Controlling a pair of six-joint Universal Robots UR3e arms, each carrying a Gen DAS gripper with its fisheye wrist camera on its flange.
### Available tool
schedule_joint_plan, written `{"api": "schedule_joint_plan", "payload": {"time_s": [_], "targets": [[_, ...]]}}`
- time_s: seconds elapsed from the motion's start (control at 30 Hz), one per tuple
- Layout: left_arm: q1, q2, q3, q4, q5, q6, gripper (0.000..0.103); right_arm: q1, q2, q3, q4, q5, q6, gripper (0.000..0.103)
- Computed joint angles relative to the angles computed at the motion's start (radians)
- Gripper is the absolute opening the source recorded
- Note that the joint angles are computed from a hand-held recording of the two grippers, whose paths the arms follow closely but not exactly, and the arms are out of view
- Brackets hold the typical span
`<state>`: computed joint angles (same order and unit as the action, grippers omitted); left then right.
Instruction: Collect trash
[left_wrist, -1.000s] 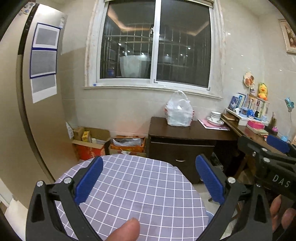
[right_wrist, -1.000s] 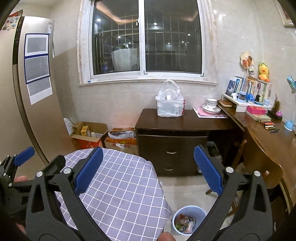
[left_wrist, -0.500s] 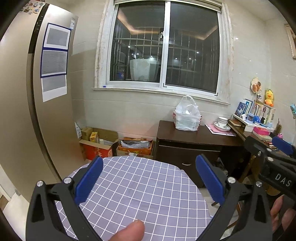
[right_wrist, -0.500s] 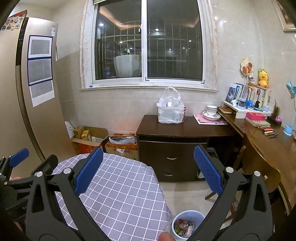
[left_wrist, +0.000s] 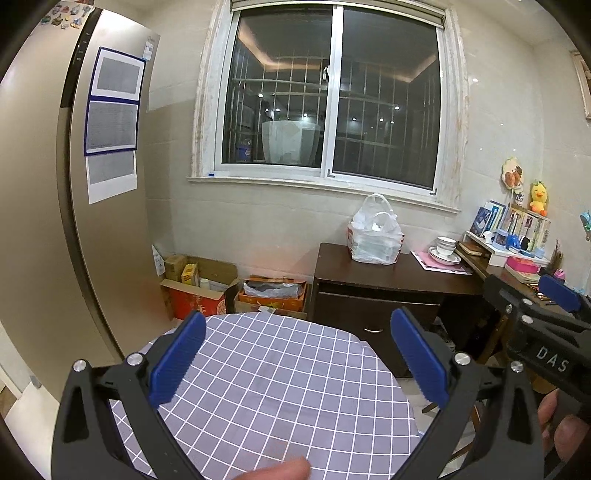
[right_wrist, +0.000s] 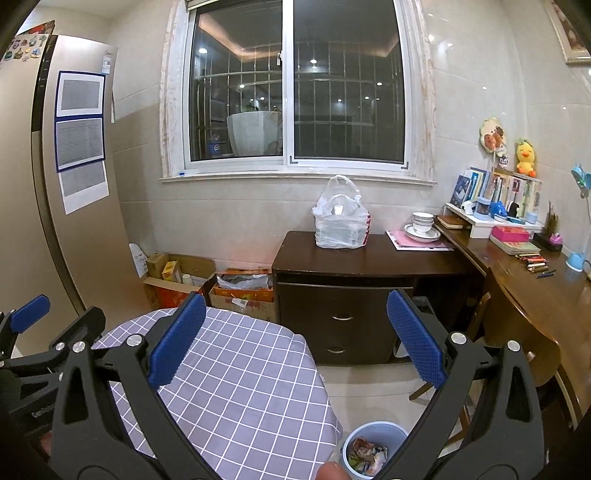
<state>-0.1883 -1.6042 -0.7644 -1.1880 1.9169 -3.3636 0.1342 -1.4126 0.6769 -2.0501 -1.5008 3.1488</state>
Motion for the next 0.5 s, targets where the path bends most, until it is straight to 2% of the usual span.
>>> {"api": "schedule_joint_plan", "payload": {"time_s": [0.17,0.5], "targets": [[0.030,0.047,-0.069,0.059,-0.061,-0.003,0.098,-0.002,-0.006,0.015,-0.005,0.008,0.009,0.097],[0.032,0.014,-0.012,0.026,-0.035,-0.002,0.098,-0.007,0.006,0.011,-0.008,0.019,0.011,0.097]]}}
